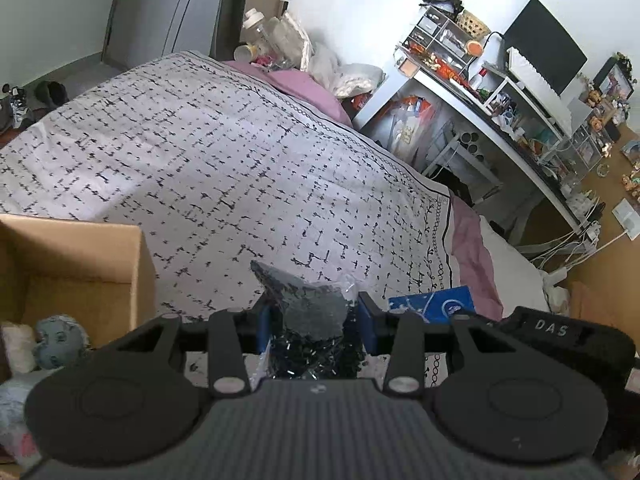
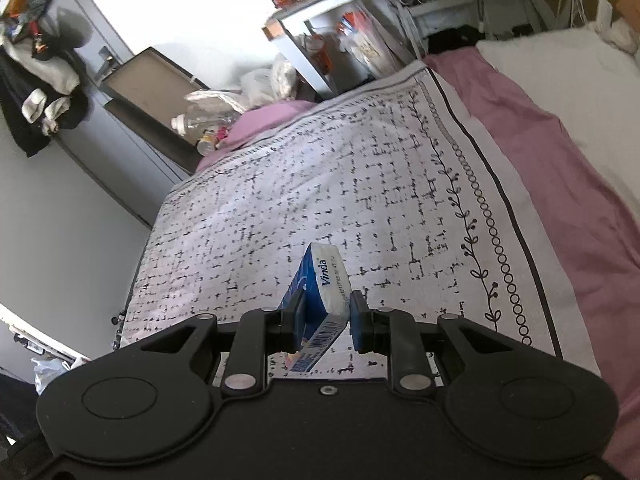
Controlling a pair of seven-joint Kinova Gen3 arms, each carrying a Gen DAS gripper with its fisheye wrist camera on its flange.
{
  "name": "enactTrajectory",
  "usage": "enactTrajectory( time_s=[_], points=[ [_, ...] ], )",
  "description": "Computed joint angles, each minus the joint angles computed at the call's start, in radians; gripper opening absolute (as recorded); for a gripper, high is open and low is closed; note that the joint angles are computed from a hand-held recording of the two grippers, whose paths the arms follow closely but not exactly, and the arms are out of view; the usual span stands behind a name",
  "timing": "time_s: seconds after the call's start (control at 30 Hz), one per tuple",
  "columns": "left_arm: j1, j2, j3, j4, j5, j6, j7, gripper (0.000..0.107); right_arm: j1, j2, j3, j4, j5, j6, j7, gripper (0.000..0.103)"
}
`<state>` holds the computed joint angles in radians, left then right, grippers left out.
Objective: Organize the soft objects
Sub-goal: 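Carry tissue pack in right tool while left tool carries black bag to box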
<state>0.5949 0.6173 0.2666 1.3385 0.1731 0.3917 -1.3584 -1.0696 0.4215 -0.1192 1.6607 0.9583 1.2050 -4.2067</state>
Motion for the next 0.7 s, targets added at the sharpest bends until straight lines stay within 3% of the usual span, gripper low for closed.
enactTrajectory(
  time_s=[0.53,0.7],
  points=[
    [-0.120,-0.094,0.049,0.133,0.055,-0.065,-0.062,0.042,-0.071,0.062,0.021,-0.167,0.029,0.078,0.119,0.022],
    [-0.143,-0.110,0.035,0.155,0.071,-0.073,-0.054,0.042,-0.091,0.088,0.038,-0.218,0.045,0.082,0.161,0.022]
  ],
)
